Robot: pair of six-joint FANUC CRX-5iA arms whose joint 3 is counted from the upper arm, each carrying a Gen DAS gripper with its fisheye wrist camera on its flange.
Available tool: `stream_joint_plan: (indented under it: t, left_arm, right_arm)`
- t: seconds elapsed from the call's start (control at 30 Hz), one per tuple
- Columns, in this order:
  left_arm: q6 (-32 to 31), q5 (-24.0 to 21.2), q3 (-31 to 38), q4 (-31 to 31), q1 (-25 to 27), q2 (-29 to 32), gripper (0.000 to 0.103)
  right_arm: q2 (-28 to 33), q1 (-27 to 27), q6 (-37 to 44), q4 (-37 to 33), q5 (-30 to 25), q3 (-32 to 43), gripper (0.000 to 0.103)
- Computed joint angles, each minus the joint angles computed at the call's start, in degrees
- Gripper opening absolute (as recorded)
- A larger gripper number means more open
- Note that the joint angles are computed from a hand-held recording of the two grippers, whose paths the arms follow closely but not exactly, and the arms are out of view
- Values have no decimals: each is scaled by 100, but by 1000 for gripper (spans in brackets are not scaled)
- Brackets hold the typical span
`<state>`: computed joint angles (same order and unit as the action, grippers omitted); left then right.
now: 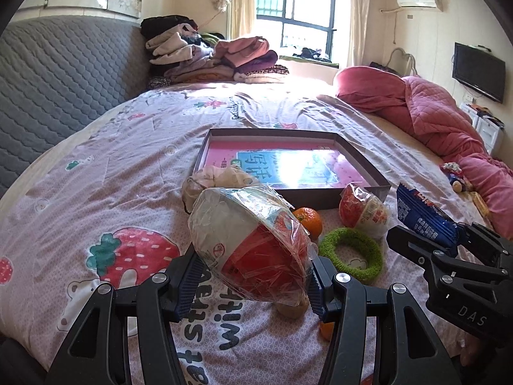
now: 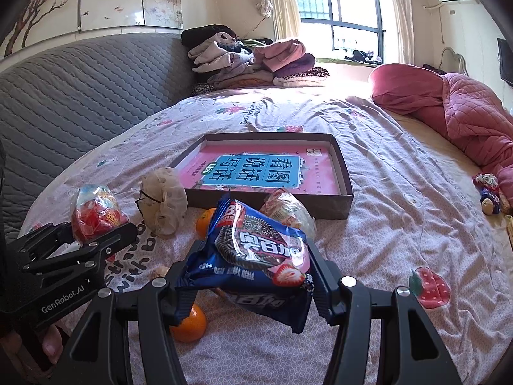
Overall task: Organize objects
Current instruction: 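Lift and carry the wrapped ball with the left tool while the right tool carries the packet to the tray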
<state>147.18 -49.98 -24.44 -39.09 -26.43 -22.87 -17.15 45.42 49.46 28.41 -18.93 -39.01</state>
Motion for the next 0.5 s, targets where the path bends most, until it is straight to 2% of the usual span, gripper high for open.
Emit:
stream_joint_plan:
  t: [0.23,0.5]
  left_arm:
    - [-42,52,160,-35,97,133,58]
    - [-158,221,267,5,294,234,58]
  right_arm:
    - [179,-62,364,-246,137,253,59]
    - [380,-202,427,-192,356,448,59]
